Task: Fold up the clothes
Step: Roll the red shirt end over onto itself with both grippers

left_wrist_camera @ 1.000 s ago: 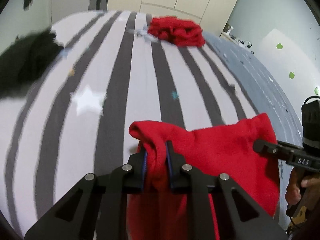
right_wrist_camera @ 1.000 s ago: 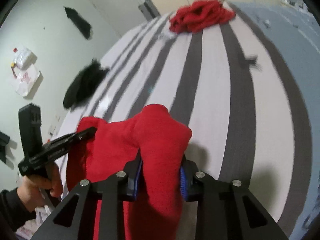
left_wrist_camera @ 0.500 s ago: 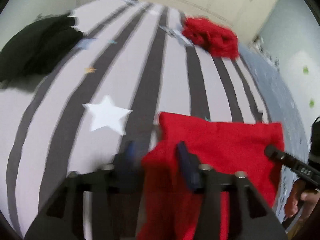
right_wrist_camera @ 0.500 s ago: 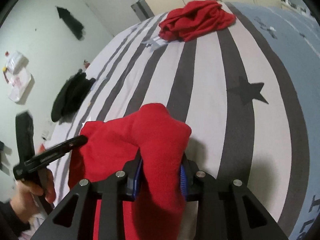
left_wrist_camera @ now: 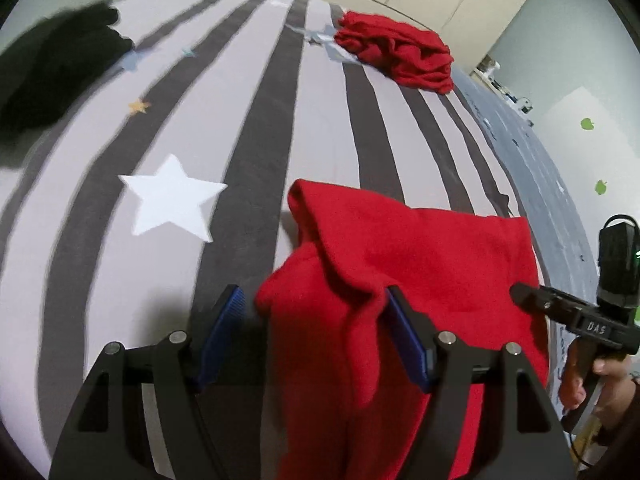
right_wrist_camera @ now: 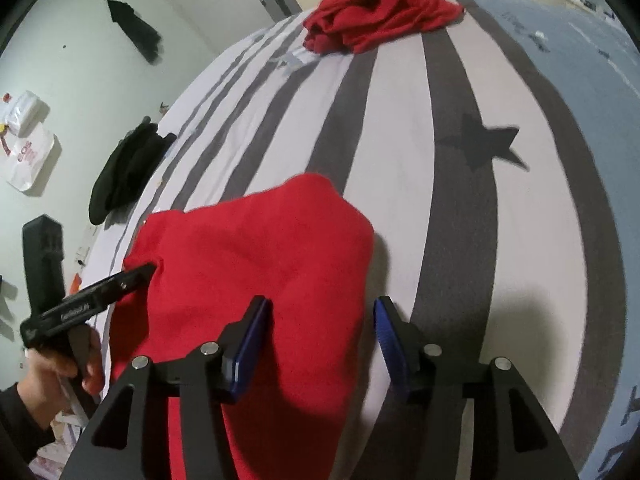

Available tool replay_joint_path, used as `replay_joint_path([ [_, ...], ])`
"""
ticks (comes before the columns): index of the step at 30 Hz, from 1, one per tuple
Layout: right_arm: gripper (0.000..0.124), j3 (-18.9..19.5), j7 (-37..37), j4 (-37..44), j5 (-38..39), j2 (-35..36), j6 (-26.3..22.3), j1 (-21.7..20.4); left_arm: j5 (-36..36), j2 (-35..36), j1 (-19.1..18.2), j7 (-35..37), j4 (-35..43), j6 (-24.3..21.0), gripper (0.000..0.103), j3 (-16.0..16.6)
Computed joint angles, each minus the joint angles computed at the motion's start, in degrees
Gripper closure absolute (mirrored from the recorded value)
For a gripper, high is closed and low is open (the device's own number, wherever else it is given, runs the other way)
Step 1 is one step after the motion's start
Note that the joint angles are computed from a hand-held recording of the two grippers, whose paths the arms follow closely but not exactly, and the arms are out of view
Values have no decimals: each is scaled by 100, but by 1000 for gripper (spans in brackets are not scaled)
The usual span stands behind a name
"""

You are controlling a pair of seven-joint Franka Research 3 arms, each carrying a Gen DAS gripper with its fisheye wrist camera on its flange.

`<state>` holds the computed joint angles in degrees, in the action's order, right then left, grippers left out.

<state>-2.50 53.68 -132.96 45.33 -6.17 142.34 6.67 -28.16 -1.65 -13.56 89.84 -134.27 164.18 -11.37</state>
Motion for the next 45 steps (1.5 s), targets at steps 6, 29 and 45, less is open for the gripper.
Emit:
replay_joint_path([
  [6,72,80,-165,110,17,286,150,41,190,258,64,233,246,-70,34,-84],
  [29,97,-237,-2422,-1269,1136,-2191,435,419,1223,-3275,-7,-996,-2235,1163,82,-1018],
  [45,84,-255,-966,-3570,-1648,-5705,-1947,-255,1340,-6055,-1896,-3279,-3792,-1879,80,-764],
])
